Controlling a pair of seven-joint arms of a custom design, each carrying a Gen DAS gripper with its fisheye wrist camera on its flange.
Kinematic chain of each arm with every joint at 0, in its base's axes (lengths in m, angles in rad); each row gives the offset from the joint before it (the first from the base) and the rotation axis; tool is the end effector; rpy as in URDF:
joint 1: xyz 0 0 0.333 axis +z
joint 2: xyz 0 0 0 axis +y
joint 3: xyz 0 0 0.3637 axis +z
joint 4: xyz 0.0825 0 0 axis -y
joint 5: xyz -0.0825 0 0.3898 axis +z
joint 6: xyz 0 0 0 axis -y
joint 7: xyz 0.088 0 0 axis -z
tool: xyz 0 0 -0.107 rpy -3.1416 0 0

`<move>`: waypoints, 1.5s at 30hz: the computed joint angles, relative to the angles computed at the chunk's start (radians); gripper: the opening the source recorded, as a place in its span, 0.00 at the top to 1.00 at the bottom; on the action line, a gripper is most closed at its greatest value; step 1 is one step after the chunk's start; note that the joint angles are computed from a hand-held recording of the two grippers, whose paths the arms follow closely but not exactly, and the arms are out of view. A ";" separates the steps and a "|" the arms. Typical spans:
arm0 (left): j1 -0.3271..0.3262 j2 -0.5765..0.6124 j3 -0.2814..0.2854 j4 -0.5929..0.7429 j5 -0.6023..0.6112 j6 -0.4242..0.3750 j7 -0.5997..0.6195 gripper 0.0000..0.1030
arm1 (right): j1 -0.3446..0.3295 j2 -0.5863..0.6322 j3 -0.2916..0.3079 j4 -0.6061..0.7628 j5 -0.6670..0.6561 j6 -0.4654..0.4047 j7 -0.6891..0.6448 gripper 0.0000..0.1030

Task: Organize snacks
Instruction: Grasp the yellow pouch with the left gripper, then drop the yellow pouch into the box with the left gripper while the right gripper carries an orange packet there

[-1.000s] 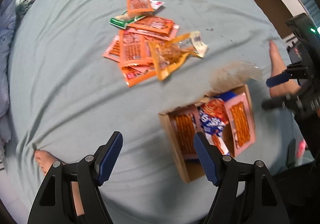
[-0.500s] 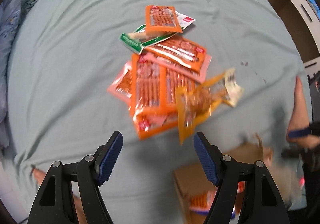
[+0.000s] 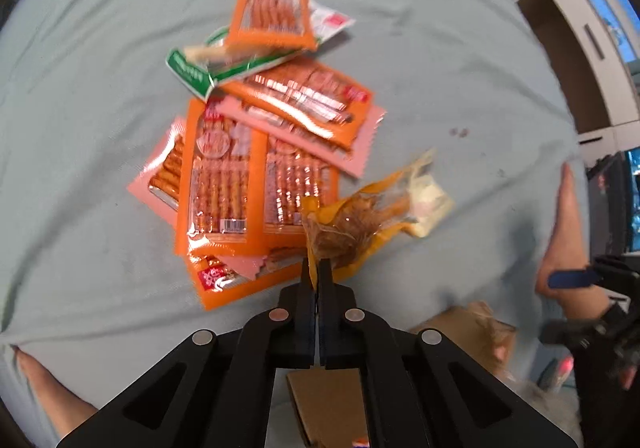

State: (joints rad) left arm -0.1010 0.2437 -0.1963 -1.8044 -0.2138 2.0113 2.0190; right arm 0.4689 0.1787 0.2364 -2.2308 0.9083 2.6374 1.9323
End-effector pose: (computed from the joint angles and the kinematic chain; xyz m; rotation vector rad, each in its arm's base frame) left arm 0.6072 -0.1894 0.4546 1.3167 -2.6410 0.2361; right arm 0.4490 0.3522 0.3525 -1.4754 2.2972 0.6863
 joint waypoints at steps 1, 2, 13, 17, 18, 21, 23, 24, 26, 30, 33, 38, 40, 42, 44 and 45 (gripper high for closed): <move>0.010 -0.008 0.000 0.009 -0.031 -0.011 -0.001 1.00 | 0.001 -0.002 -0.003 0.000 -0.012 0.002 0.007 0.24; 0.021 -0.021 0.002 0.015 -0.064 -0.020 -0.002 1.00 | 0.001 -0.004 -0.006 0.000 -0.022 0.006 0.012 0.24; 0.109 -0.132 0.047 0.129 -0.293 -0.025 0.045 1.00 | -0.034 0.142 -0.041 0.232 -0.395 -0.016 0.109 0.24; 0.118 -0.151 0.060 0.136 -0.300 -0.034 0.042 1.00 | -0.034 0.257 -0.072 0.431 -0.485 -0.059 0.158 0.24; 0.117 -0.158 0.062 0.126 -0.291 -0.018 0.041 1.00 | -0.037 0.287 -0.077 0.480 -0.503 -0.068 0.173 0.24; 0.105 -0.188 0.063 0.068 -0.249 0.072 0.043 1.00 | -0.055 0.404 -0.077 0.659 -0.524 -0.105 0.218 0.24; 0.105 -0.201 0.070 0.046 -0.236 0.106 0.058 1.00 | -0.060 0.488 -0.077 0.774 -0.533 -0.139 0.257 0.24; 0.106 -0.200 0.073 0.043 -0.237 0.115 0.062 1.00 | -0.058 0.529 -0.081 0.828 -0.543 -0.157 0.279 0.24; 0.109 -0.197 0.077 0.041 -0.242 0.120 0.065 1.00 | -0.044 0.616 -0.097 0.954 -0.580 -0.231 0.332 0.24; 0.119 -0.191 0.084 0.045 -0.255 0.103 0.071 1.00 | -0.014 0.764 -0.105 1.191 -0.651 -0.403 0.371 0.24; 0.123 -0.201 0.085 0.032 -0.252 0.112 0.078 1.00 | 0.024 0.775 -0.127 1.221 -0.718 -0.410 0.350 0.44; 0.132 -0.230 0.095 0.018 -0.262 0.100 0.087 1.00 | 0.012 0.671 -0.097 1.055 -0.687 -0.342 0.323 0.80; 0.133 -0.253 0.099 0.005 -0.264 0.096 0.098 1.00 | 0.033 0.612 -0.113 0.987 -0.728 -0.352 0.311 0.95; 0.131 -0.281 0.104 -0.012 -0.257 0.089 0.115 1.00 | 0.044 0.535 -0.115 0.889 -0.747 -0.334 0.309 0.95; 0.128 -0.308 0.111 -0.016 -0.254 0.045 0.117 1.00 | 0.048 0.423 -0.107 0.741 -0.753 -0.279 0.305 0.95; 0.126 -0.320 0.114 -0.015 -0.251 0.015 0.112 1.00 | 0.052 0.385 -0.105 0.695 -0.757 -0.264 0.308 0.95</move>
